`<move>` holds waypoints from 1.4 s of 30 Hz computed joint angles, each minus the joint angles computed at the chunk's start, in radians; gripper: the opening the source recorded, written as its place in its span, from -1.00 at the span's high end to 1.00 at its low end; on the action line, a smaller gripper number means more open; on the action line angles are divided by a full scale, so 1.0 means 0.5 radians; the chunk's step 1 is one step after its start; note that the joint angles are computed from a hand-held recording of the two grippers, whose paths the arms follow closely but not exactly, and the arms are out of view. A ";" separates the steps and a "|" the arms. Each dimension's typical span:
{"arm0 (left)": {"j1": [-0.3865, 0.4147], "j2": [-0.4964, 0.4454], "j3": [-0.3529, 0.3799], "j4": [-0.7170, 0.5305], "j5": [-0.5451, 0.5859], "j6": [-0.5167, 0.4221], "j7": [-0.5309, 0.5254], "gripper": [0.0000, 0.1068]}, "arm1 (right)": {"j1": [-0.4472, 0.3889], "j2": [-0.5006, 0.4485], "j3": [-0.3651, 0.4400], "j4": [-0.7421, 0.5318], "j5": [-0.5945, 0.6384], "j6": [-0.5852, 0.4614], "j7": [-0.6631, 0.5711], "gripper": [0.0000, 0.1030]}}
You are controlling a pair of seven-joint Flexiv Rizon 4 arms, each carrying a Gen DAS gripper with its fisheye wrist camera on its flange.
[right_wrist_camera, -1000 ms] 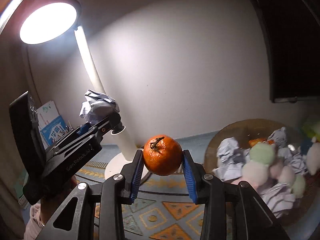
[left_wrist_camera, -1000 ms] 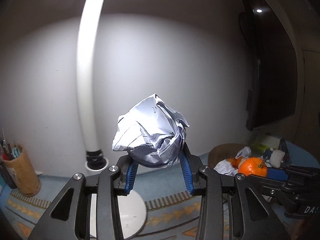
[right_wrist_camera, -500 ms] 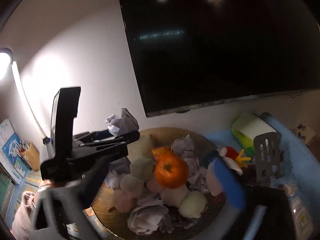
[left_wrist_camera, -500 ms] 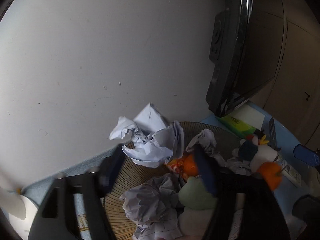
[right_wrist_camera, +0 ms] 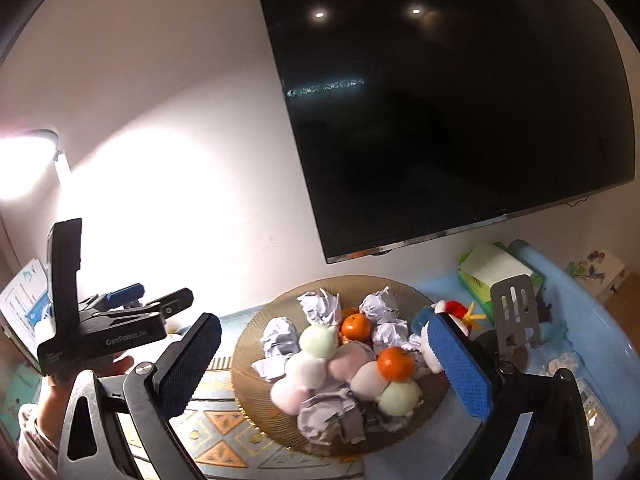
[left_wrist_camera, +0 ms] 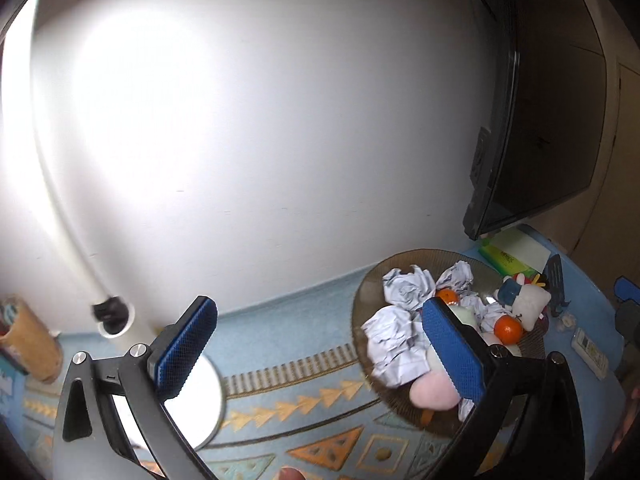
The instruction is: Organize objects
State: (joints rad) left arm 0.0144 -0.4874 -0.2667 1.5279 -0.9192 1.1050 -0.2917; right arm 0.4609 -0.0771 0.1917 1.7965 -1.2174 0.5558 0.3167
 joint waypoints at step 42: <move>0.527 0.166 0.360 0.828 0.114 0.221 -0.032 -0.93 | 0.738 -0.828 -0.133 -0.413 0.823 0.003 -0.444 -1.00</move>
State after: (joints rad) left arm 0.2781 -0.4046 -0.0868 1.9421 -0.8621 1.2155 -0.3075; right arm 0.8300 -0.4912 0.1255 1.5899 -0.8058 0.5575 0.0947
